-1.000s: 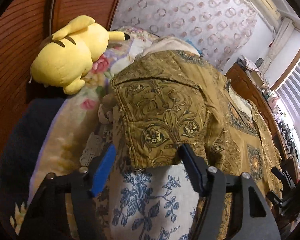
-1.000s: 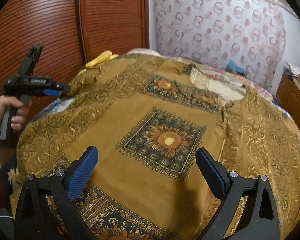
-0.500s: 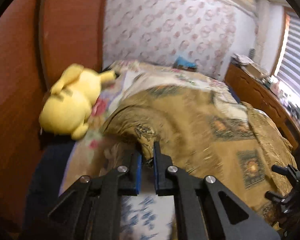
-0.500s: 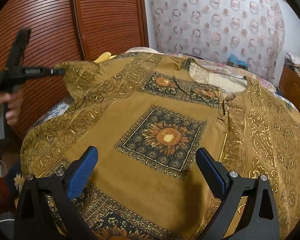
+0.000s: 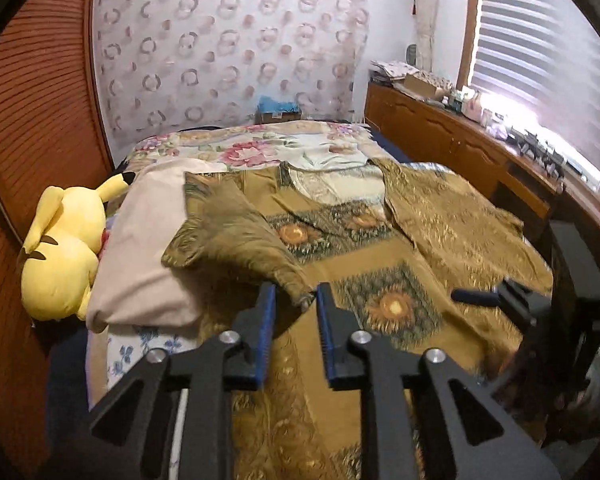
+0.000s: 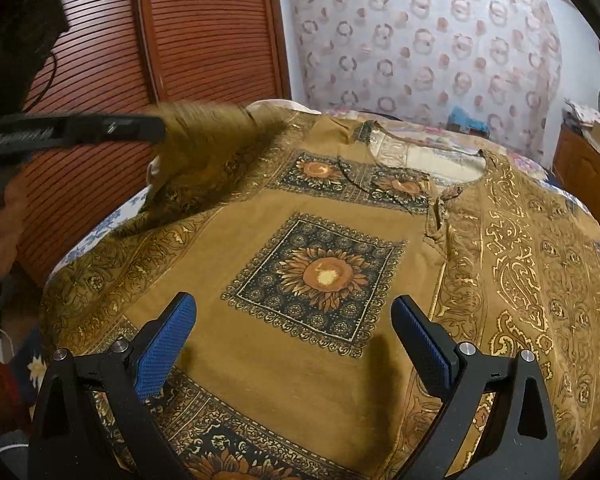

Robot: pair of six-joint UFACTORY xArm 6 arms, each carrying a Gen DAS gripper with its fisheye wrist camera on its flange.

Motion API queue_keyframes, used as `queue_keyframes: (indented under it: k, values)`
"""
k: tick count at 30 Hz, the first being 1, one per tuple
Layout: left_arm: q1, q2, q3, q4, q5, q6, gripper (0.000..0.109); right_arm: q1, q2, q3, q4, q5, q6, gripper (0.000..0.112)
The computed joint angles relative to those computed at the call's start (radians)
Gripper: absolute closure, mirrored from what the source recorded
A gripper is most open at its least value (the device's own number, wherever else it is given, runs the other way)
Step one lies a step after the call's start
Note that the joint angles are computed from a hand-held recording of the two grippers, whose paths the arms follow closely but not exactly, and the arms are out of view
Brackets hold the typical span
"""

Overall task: Fold small clothes
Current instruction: 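Lift the grasped side with the left gripper and fold it over the shirt body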

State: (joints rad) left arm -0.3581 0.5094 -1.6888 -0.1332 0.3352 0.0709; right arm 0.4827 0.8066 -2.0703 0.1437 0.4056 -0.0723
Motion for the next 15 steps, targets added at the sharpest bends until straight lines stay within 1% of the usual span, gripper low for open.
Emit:
queue_keyframes:
  k: [2, 3, 4, 5, 6, 7, 8, 9, 11, 12, 13, 15]
  values:
    - [0.004, -0.02, 0.035, 0.074, -0.009, -0.056, 0.075, 0.0, 0.001, -0.002, -0.002, 0.001, 0.002, 0.012]
    - [0.01, -0.027, 0.051, 0.102, -0.016, -0.079, 0.072, 0.0, 0.001, -0.002, 0.001, 0.001, 0.0, 0.012]
    - [0.021, -0.028, 0.058, 0.111, -0.009, -0.084, 0.064, 0.0, 0.002, -0.003, 0.0, 0.002, 0.001, 0.012]
    - [0.031, -0.023, 0.057, 0.093, 0.005, -0.068, 0.06, 0.0, 0.005, -0.008, -0.001, 0.004, 0.003, 0.012]
    - [0.039, -0.025, 0.065, 0.082, 0.011, -0.06, 0.059, 0.0, 0.008, -0.013, 0.0, 0.006, 0.004, 0.012]
    - [0.044, -0.019, 0.067, 0.095, 0.013, -0.077, 0.056, 0.0, 0.009, -0.015, 0.0, 0.008, 0.005, 0.012]
    - [0.048, -0.014, 0.076, 0.109, 0.007, -0.09, 0.048, -0.001, 0.009, -0.015, 0.001, 0.008, 0.006, 0.012]
    - [0.056, -0.008, 0.078, 0.131, 0.01, -0.107, 0.046, -0.001, 0.007, -0.012, 0.004, 0.007, 0.003, 0.012]
    - [0.066, 0.017, 0.065, 0.135, 0.033, -0.11, 0.046, -0.001, 0.006, -0.007, 0.009, 0.004, 0.0, 0.012]
    - [0.069, 0.038, 0.045, 0.137, 0.052, -0.116, 0.046, -0.002, 0.006, -0.008, 0.011, 0.005, -0.002, 0.012]
    - [0.077, 0.061, 0.022, 0.167, 0.083, -0.146, 0.046, -0.002, 0.007, -0.009, 0.012, 0.005, -0.002, 0.012]
    - [0.083, 0.091, -0.005, 0.193, 0.107, -0.166, 0.046, -0.002, 0.005, -0.005, 0.012, 0.004, -0.002, 0.012]
